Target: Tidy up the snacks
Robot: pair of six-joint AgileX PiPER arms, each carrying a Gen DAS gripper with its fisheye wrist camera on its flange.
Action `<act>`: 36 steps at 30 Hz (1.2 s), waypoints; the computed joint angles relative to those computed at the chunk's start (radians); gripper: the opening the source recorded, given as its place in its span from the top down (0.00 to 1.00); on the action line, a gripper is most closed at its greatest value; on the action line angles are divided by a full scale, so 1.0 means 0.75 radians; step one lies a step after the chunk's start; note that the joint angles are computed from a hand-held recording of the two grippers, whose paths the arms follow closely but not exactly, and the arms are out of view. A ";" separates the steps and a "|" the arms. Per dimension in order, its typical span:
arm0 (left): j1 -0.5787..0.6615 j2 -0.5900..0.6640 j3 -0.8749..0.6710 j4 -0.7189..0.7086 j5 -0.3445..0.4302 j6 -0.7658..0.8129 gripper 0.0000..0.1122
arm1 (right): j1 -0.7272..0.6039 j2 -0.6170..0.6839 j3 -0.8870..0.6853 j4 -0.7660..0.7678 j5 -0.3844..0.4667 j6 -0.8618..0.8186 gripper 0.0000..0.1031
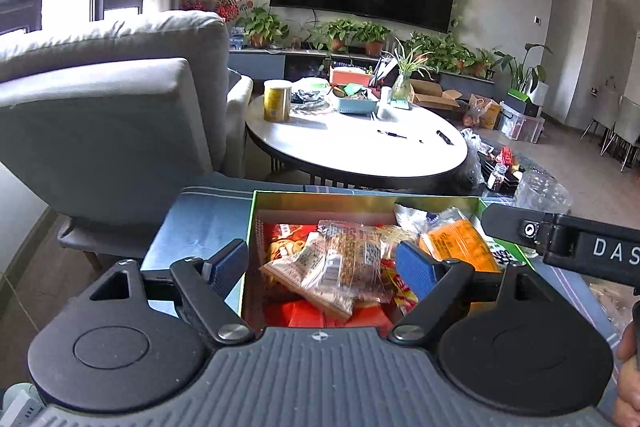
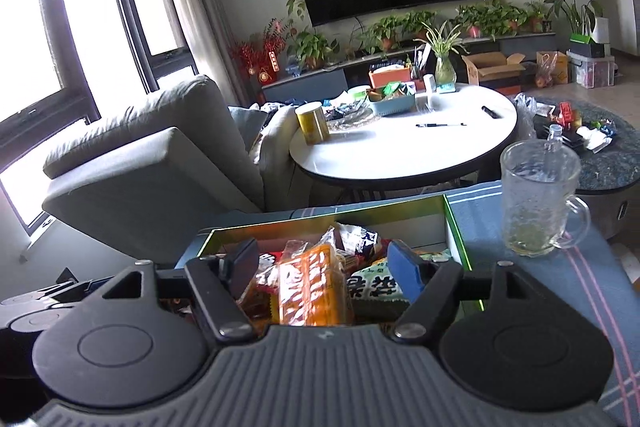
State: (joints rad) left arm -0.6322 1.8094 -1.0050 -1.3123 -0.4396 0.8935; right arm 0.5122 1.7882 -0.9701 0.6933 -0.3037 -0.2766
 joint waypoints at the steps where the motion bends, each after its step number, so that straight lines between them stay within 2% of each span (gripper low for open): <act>1: -0.015 -0.026 0.031 0.005 -0.020 -0.014 0.27 | 0.010 -0.017 0.017 0.014 -0.008 -0.014 0.13; 5: -0.105 -0.132 0.171 0.026 -0.132 -0.074 0.24 | 0.062 -0.102 0.098 0.092 -0.048 -0.094 0.13; 10: -0.247 -0.250 0.305 -0.044 -0.279 -0.067 0.20 | 0.128 -0.222 0.232 0.164 -0.093 -0.143 0.13; 18: -0.526 -0.392 0.391 -0.226 -0.531 0.052 0.18 | 0.287 -0.433 0.408 0.416 -0.224 -0.355 0.13; 23: -0.706 -0.408 0.418 -0.335 -0.683 0.064 0.17 | 0.408 -0.562 0.521 0.549 -0.325 -0.464 0.13; 26: -0.783 -0.405 0.437 -0.392 -0.724 0.041 0.17 | 0.472 -0.609 0.579 0.598 -0.364 -0.503 0.13; 36: -0.936 -0.386 0.513 -0.504 -0.830 -0.077 0.17 | 0.621 -0.599 0.695 0.631 -0.466 -0.347 0.13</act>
